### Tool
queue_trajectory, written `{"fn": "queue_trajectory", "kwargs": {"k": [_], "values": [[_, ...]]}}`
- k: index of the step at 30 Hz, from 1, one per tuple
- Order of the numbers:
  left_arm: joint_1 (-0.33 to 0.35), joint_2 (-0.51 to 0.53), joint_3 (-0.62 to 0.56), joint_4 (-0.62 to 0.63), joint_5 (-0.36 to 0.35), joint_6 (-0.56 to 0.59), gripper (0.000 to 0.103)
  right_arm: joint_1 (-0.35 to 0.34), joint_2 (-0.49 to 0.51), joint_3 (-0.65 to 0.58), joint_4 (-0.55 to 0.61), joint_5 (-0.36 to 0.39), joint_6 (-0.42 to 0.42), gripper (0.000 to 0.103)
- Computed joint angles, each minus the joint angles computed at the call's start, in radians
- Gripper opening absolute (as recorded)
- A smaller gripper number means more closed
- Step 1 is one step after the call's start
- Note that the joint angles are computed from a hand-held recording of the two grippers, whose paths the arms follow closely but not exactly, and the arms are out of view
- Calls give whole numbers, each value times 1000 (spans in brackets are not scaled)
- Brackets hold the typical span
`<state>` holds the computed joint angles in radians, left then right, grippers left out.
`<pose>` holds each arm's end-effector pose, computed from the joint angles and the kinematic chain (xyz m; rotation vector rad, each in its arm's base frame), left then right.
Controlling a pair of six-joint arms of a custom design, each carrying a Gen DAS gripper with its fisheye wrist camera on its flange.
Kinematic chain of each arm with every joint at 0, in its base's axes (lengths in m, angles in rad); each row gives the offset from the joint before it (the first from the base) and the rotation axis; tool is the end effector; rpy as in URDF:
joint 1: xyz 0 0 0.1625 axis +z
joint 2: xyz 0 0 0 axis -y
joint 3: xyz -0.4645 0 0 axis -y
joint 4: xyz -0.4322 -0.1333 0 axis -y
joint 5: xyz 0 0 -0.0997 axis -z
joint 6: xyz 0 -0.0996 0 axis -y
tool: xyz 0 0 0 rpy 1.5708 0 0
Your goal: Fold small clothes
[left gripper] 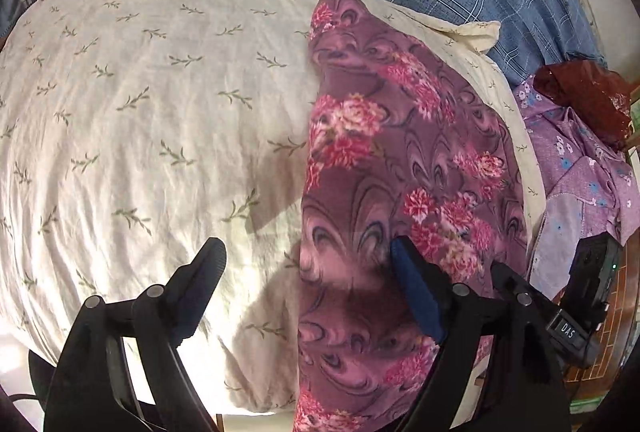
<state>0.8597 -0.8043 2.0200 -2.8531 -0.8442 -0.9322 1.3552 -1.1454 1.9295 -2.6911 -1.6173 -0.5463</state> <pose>-0.2254 -0.5673 0.0242 -0.3177 2.5656 -0.7783 -0.0079 -0.6377 0.2194 0.4728 -2.9038 0.4380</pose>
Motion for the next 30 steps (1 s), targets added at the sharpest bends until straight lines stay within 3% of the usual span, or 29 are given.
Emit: {"fn": "queue_trajectory", "kwargs": {"k": [2, 4, 7, 10, 13, 15, 16, 18, 19, 20, 21, 24, 26, 28, 30], "values": [[-7, -12, 28, -46, -23, -8, 85, -25, -11, 28, -27, 70, -23, 103], [-17, -26, 58, -79, -47, -18, 85, -56, -21, 47, -20, 142, -48, 103], [-20, -35, 73, -76, -115, -9, 85, -33, -33, 24, 53, 70, -75, 101], [-22, -23, 78, -79, -166, 1, 85, -39, -84, 56, 20, 87, -78, 100], [-14, -13, 80, -68, -202, -4, 85, -51, -104, 70, 35, 53, -65, 96], [-7, -6, 77, -79, -221, -10, 85, -52, -105, 91, -4, 16, -69, 70], [-9, -6, 78, -81, -220, -5, 84, -51, -103, 94, -1, 10, -77, 63], [-22, -13, 78, -67, -203, 15, 80, -41, -96, 99, 5, -5, -100, 31], [-27, -21, 84, -73, -200, 24, 73, -34, -107, 115, -13, -10, -115, 27], [-32, -34, 92, -84, -199, 33, 68, -33, -121, 123, -6, 20, -123, 19], [-42, -53, 107, -103, -191, 35, 68, -39, -148, 131, 43, 92, -111, 19], [-56, -97, 133, -111, -144, 27, 69, -96, -215, 130, 267, 366, -85, 19], [-46, -102, 134, -89, -139, 22, 69, -134, -218, 140, 309, 442, -72, 19], [-21, -92, 123, -43, -173, 2, 69, -156, -191, 158, 227, 383, -24, 19], [4, -77, 108, -13, -225, -3, 69, -158, -149, 164, 116, 217, 18, 27]]}}
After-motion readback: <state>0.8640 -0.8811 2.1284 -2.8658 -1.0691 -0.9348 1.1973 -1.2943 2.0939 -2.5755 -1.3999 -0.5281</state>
